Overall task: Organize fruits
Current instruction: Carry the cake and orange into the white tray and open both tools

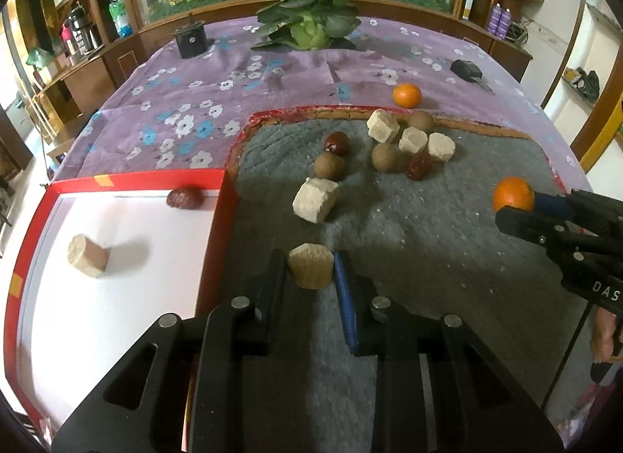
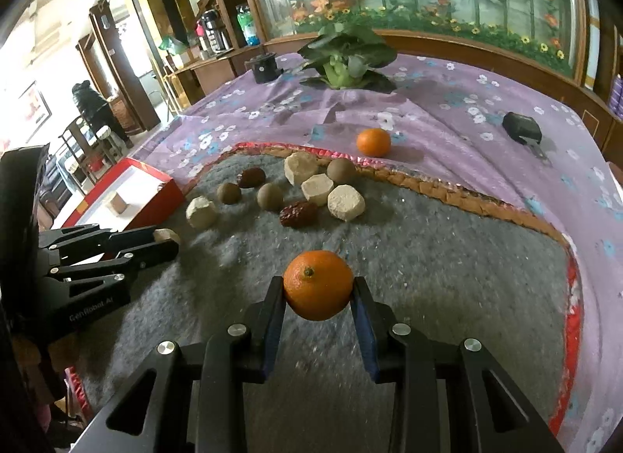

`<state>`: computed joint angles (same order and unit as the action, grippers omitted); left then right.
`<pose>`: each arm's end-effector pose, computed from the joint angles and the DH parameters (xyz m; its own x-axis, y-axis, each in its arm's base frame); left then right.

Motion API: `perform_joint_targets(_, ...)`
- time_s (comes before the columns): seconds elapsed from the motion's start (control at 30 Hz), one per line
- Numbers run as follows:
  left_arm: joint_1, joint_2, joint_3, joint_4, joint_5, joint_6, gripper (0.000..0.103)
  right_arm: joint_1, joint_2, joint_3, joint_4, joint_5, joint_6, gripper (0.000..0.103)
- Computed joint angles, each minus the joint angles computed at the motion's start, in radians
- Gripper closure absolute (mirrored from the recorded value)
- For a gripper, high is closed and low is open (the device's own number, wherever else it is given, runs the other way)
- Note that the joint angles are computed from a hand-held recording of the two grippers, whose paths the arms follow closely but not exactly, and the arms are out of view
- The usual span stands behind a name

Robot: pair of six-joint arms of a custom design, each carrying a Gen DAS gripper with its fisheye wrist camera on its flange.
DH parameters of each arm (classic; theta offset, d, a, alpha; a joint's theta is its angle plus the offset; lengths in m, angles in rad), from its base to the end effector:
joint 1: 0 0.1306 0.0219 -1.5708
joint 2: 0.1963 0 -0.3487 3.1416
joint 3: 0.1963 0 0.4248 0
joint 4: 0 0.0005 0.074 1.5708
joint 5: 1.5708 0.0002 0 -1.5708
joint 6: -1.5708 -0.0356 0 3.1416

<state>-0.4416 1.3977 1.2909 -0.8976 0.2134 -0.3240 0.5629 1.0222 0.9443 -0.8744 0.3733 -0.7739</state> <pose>0.4582 -0.2255 0.3420 -0.5575 0.6077 -0.5656 0.7362 0.6767 0.0014 0.3345 0.1951 0.3374 -0.7151 0.3183 -0.6223 0.2541 0.9478 0.1927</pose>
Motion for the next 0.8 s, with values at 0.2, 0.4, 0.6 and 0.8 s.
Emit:
perform_joint_targets(0.2, 0.022, -0.044, -0.025, 0.002, 0.013, 0.02, 0.078, 0.038, 0.013, 0.027, -0.026, 0.026, -0.005, 0.07)
perform_joint_targets(0.4, 0.039, -0.076, -0.047, 0.008, 0.019, 0.028, 0.078, 0.069, 0.038, 0.06, -0.047, 0.052, -0.021, 0.07)
perform_joint_targets(0.6, 0.061, -0.101, -0.054, 0.016, 0.028, 0.036, 0.078, 0.098, 0.072, 0.094, -0.058, 0.059, -0.014, 0.07)
perform_joint_targets(0.8, 0.087, -0.113, -0.051, 0.02, 0.025, 0.043, 0.078, 0.119, 0.108, 0.132, -0.04, 0.054, 0.013, 0.07)
